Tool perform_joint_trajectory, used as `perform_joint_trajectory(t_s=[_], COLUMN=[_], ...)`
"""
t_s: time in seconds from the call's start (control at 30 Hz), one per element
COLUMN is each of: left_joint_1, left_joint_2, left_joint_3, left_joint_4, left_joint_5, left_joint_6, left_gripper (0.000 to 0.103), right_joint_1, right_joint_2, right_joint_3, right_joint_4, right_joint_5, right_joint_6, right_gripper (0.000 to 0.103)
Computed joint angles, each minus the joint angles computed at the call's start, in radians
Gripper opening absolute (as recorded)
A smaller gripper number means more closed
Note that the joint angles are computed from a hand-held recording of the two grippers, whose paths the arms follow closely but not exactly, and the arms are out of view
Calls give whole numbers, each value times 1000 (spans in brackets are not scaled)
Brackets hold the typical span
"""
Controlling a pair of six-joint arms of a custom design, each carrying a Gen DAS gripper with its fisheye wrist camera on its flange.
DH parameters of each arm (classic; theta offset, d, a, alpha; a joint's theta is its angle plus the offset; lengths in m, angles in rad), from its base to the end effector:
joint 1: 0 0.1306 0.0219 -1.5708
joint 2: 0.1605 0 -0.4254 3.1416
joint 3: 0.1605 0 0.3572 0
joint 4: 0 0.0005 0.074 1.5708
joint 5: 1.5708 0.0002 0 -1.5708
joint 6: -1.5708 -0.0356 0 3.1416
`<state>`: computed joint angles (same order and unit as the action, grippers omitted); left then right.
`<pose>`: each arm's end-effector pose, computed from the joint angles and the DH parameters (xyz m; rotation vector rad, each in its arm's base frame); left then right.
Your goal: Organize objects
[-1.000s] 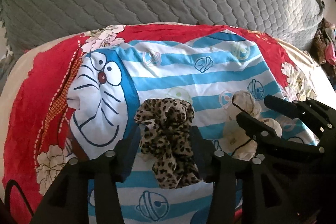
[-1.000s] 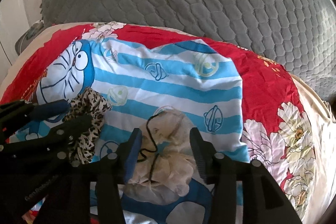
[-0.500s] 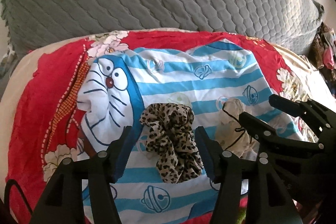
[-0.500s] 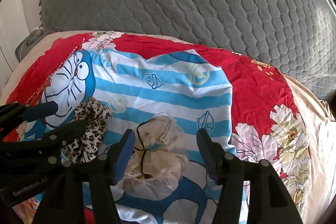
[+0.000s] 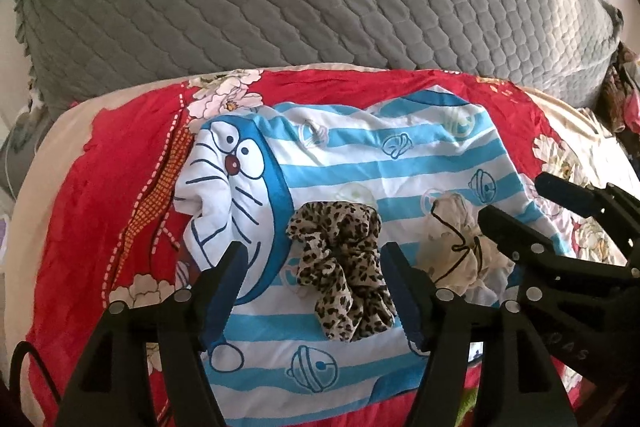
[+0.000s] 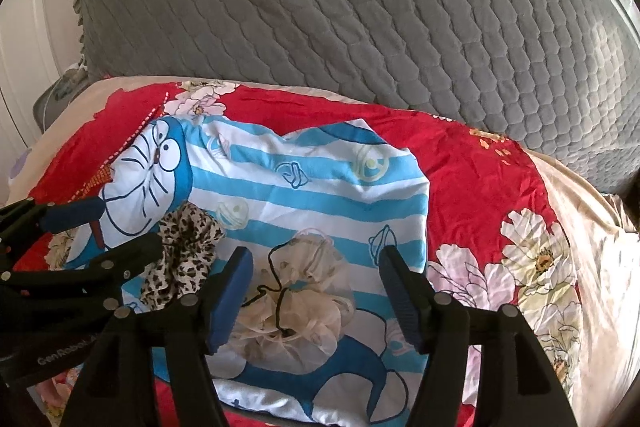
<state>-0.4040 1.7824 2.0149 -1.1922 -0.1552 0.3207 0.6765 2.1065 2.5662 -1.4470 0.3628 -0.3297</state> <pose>0.5414 -0.2260 0.5197 0.0431 2.5160 -0.0984 0.5336 0.4116 0.5258 -0.2912 2.4490 -0.0392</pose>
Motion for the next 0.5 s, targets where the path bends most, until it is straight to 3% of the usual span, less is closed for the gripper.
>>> perform_joint_trajectory(t_s=[0.3,0.5], left_joint_1=[-17,-10], left_joint_2=[-25,-34], left_joint_3=[-10,-3], left_joint_4=[17,6], left_joint_5=[-48,-14], left_joint_6=[-27,10], left_gripper=[72,73], right_joint_1=[11,14], right_joint_2=[-16,-26], right_joint_3=[10,16], right_joint_4=[3,2], right_joint_5=[27,33], right_joint_6=[13,16], right_gripper=[66,69])
